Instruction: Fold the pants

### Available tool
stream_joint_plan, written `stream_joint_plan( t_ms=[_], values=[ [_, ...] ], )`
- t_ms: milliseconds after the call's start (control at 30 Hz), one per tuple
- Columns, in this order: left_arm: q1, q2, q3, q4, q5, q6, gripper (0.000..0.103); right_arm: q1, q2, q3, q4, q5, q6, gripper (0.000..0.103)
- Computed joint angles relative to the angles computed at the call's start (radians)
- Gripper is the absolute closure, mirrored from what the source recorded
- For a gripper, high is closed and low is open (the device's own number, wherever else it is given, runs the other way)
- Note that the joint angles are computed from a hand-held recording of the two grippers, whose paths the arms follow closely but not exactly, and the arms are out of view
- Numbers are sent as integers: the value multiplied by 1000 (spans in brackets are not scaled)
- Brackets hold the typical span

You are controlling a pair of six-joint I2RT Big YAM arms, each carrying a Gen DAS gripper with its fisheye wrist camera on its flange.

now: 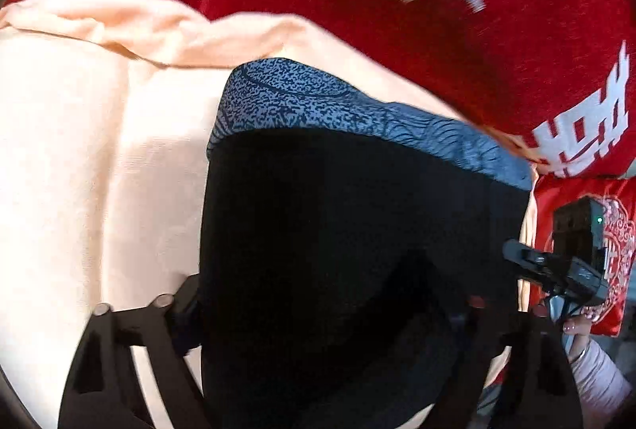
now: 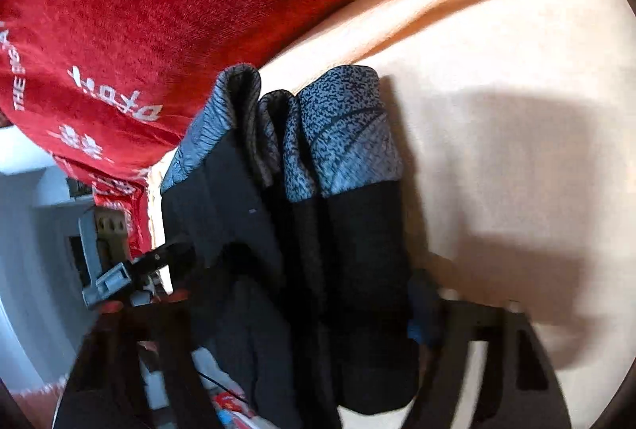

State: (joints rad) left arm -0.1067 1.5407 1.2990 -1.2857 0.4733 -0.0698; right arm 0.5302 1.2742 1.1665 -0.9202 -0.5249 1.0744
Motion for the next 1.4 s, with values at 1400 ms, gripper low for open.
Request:
stream_joint_plan(
  t_ms=[1400],
  values=[
    [173, -361, -260, -145, -88, 273, 30, 531, -190, -100, 77, 437, 561, 47]
  ],
)
